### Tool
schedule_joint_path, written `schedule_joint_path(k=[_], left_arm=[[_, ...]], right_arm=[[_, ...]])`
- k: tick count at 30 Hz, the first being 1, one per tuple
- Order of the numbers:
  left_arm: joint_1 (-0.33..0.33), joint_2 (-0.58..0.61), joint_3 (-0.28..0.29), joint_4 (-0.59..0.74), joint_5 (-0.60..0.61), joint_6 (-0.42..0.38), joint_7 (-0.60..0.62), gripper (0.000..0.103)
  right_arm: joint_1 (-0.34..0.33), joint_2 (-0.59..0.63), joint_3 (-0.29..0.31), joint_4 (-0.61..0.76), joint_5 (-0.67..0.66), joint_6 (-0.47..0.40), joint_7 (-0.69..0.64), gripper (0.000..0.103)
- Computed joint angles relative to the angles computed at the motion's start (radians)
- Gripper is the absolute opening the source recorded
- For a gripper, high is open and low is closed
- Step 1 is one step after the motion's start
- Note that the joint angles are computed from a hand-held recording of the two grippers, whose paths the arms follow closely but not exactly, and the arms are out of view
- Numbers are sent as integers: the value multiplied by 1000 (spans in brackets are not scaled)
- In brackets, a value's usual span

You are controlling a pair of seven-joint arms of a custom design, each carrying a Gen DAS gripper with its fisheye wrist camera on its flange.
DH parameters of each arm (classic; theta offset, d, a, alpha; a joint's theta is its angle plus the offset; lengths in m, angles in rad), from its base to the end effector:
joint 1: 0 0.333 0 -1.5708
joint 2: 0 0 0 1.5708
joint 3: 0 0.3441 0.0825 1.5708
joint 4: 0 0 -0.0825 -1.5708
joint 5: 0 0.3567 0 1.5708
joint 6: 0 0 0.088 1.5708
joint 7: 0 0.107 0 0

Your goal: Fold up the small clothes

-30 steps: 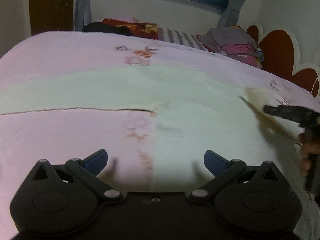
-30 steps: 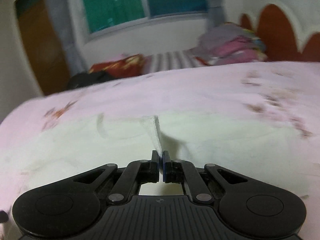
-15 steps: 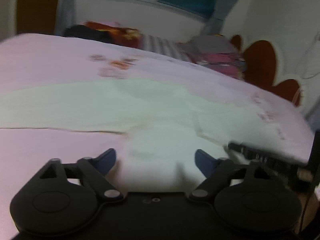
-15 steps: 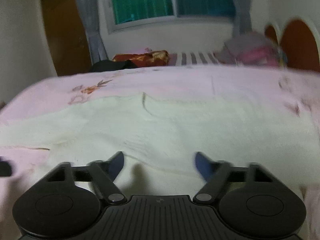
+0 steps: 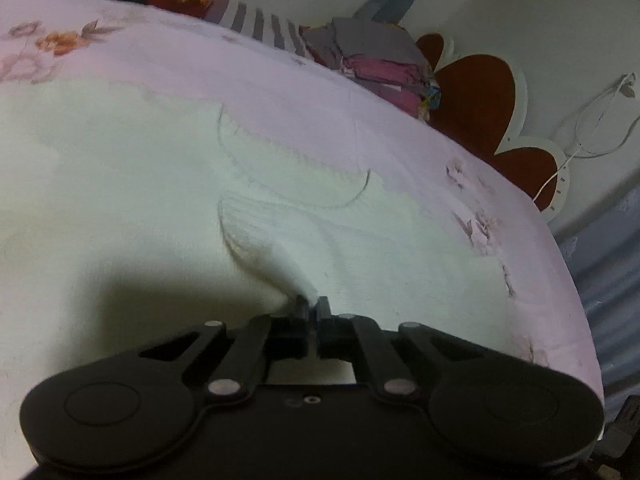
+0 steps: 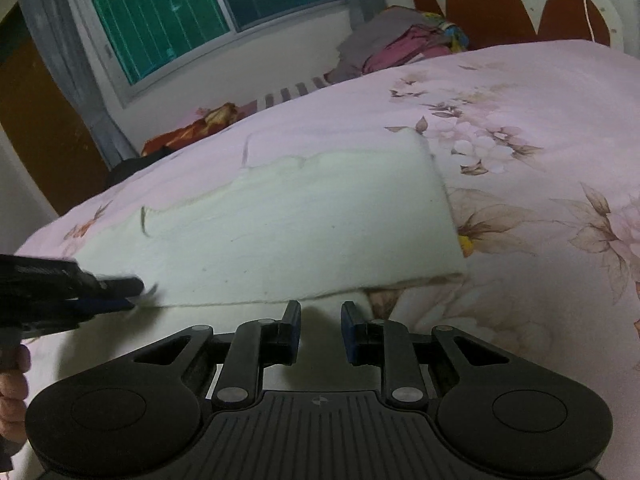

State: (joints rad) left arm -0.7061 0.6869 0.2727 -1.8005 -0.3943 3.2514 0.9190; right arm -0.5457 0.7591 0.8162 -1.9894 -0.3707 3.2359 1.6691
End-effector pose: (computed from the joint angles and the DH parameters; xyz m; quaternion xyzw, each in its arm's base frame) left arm 0.6336 -0.2926 0.3126 -0.7917 0.4708 -0.3749 0.1051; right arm 0.6401 0.1244 0.3131 -0.7086 0.5744 -0.0713 0.4037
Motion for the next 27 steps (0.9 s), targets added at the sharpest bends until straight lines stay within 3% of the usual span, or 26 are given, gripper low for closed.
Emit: schedule_joint_path(k=[3, 7, 12, 20, 23, 25, 27], left_arm=[[-139, -7, 161, -53, -35, 40, -14, 3], [-278, -51, 324, -173, -108, 48, 18, 3], [-366, -74, 423, -256, -164, 34, 56, 3], [-412, -69, 459, -294, -213, 51, 70, 3], [-384, -77, 426, -301, -230, 59, 93, 3], [-379, -73, 421, -298, -228, 49, 113, 3], [-378, -64, 421, -294, -224, 39, 118, 3]], right_arm=[[-5, -1, -1, -6, -2, 7, 0, 23], [4, -2, -8, 2, -3, 6, 10, 23], [17, -9, -29, -2, -13, 16, 14, 23], [51, -25, -63, 10, -12, 1, -2, 23], [58, -35, -71, 6, -8, -2, -15, 23], [16, -37, -26, -11, -8, -3, -35, 23], [-67, -18, 54, -54, -55, 76, -60, 23]])
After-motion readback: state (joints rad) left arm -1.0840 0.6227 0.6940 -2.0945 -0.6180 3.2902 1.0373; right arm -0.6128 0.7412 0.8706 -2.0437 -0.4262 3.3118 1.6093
